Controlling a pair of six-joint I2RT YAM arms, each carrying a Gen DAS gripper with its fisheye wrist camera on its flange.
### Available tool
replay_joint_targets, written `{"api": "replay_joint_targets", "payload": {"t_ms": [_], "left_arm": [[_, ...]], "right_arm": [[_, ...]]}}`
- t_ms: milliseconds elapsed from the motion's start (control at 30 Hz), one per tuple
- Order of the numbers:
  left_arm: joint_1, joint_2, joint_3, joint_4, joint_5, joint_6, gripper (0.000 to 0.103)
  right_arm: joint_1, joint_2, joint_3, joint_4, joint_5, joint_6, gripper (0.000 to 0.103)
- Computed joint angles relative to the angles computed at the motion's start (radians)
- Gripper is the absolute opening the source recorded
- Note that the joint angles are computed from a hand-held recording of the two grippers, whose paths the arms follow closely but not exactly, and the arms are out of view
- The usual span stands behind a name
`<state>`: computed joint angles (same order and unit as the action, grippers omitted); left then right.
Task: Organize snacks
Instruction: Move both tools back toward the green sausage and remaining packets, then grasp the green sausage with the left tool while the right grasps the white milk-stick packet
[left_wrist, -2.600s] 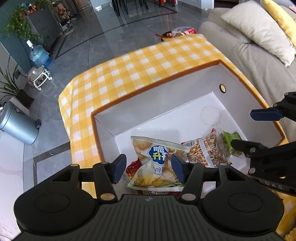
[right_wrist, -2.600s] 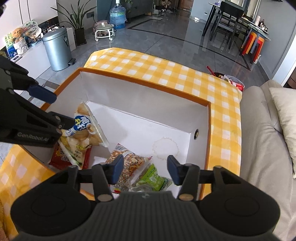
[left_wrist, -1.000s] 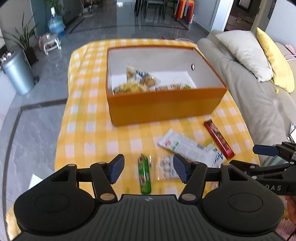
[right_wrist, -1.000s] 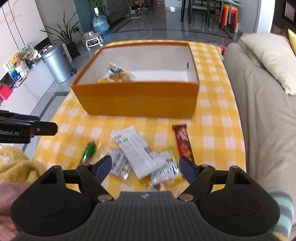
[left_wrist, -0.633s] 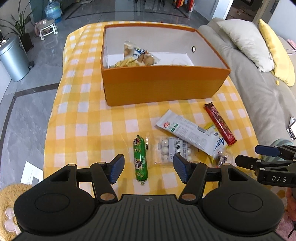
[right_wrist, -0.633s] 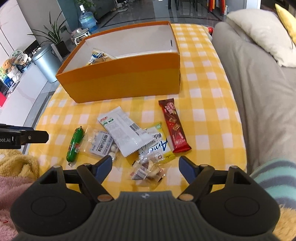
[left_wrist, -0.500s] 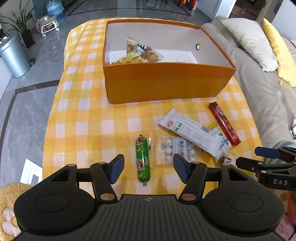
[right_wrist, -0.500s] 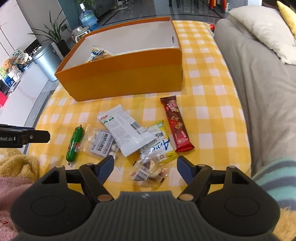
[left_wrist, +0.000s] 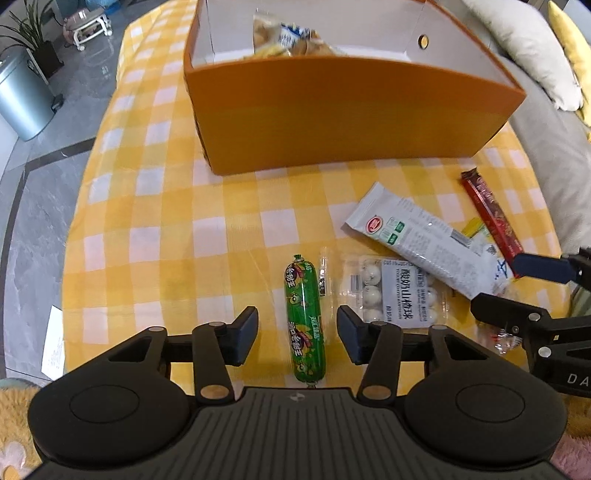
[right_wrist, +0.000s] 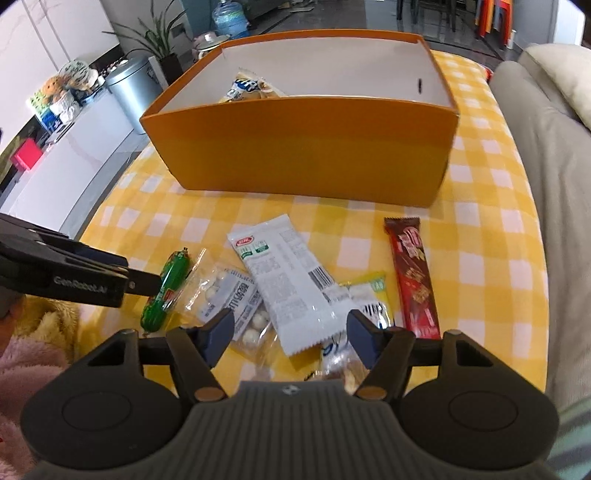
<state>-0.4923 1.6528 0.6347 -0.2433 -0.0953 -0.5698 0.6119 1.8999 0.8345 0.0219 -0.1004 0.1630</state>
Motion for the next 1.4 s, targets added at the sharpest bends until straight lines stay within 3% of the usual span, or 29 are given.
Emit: {"api": "replay_joint_targets", "payload": {"t_ms": [200,500,700,1033,1100,1400], "left_arm": [[0.023,0.069,0.037,-0.006,0.019,0.034,0.044],[0.027,0.109,0.079,-0.025,0.014,0.067,0.040],[0.024,0.156,0.131,-0.068,0.029,0.083,0.036],[-0.021,0.230,0.208,-0.131,-0.015,0.069,0.036],[-0.038,0.270,0.243,-0.162,-0.031,0.070,0.031],[-0.011,0.237,0.195,-0.114,0.004,0.014,0.025]], "right_arm": [[0.000,0.079,0.072,0.000,0.016,-0.073,0.065],[-0.022,0.238,0.274,-0.114,-0.028,-0.207,0.065],[-0.029,0.320,0.378,-0.204,-0.060,-0.193,0.066],[-0.027,0.351,0.400,-0.188,-0.078,-0.139,0.063],[-0.029,0.353,0.401,-0.186,-0.085,-0.129,0.062],[-0.038,0.350,0.391,-0.166,-0.121,-0.102,0.051]]}}
